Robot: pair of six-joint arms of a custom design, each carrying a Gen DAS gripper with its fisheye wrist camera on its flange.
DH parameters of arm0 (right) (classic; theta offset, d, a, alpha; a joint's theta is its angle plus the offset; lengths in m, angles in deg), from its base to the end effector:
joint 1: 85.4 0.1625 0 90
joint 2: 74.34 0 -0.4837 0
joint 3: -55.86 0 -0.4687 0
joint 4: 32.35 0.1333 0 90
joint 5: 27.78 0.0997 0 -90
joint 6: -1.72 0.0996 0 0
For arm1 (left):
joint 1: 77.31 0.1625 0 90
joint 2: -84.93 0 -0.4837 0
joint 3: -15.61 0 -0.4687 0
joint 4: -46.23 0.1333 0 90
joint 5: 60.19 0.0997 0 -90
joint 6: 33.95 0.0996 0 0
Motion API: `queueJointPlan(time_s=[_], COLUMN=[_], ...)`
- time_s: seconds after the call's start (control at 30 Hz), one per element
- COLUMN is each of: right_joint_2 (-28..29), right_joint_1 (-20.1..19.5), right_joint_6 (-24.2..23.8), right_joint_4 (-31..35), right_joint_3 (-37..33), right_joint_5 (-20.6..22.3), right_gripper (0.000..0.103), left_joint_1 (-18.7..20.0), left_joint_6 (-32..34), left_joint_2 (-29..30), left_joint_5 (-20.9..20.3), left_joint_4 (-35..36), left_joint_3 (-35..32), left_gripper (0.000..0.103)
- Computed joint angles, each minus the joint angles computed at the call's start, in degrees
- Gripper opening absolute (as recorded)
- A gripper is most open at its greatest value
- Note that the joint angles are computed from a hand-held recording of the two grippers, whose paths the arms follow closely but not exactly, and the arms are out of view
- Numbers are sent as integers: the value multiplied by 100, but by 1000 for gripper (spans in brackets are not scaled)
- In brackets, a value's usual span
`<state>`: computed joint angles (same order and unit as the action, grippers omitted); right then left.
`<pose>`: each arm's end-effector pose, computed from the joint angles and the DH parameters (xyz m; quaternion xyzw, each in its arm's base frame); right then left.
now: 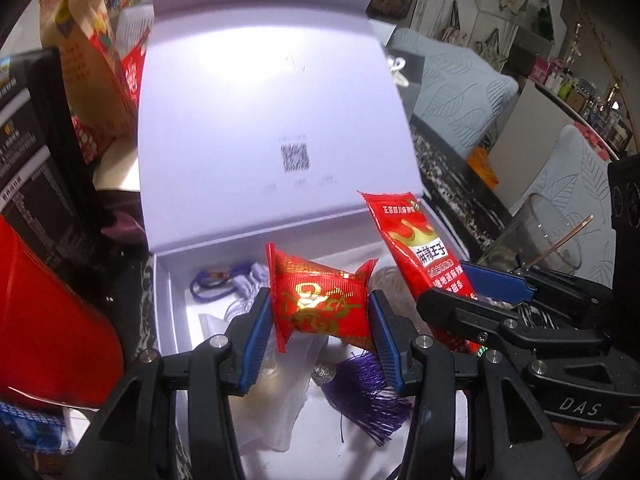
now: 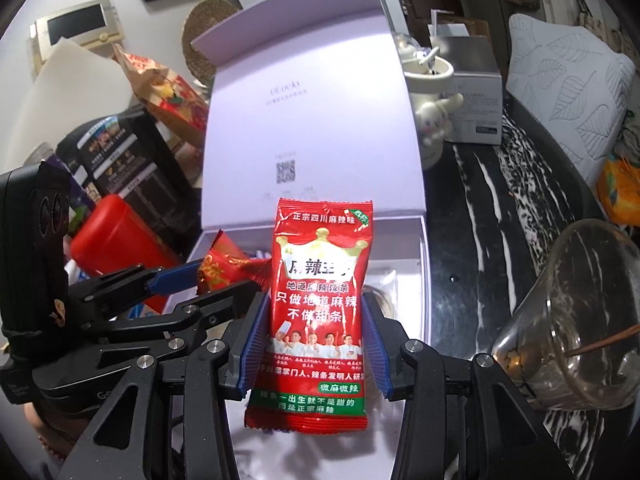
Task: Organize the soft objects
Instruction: 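Lower both packets into the box and open both tools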
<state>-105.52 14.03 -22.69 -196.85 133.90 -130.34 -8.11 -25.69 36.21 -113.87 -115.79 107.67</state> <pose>0.2523 -0.8377 0.0311 0.2559 -0.9310 0.2216 0.1363 -0.0993 -0.8030 0.1818 0.1562 0.9105 -0.2669 0.2745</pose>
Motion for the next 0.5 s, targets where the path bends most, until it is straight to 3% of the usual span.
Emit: queueJointPlan(time_s=[0.5], right_joint_2=[269], right_joint_1=[4], right_joint_6=[48], right_joint_4=[251], right_joint_3=[-261], right_joint_5=[-536], right_gripper=[46], left_joint_1=[129], left_joint_6=[-294], left_joint_2=[203], left_joint_5=[195], left_joint_4=[621], left_joint_3=[-324], left_gripper=[49])
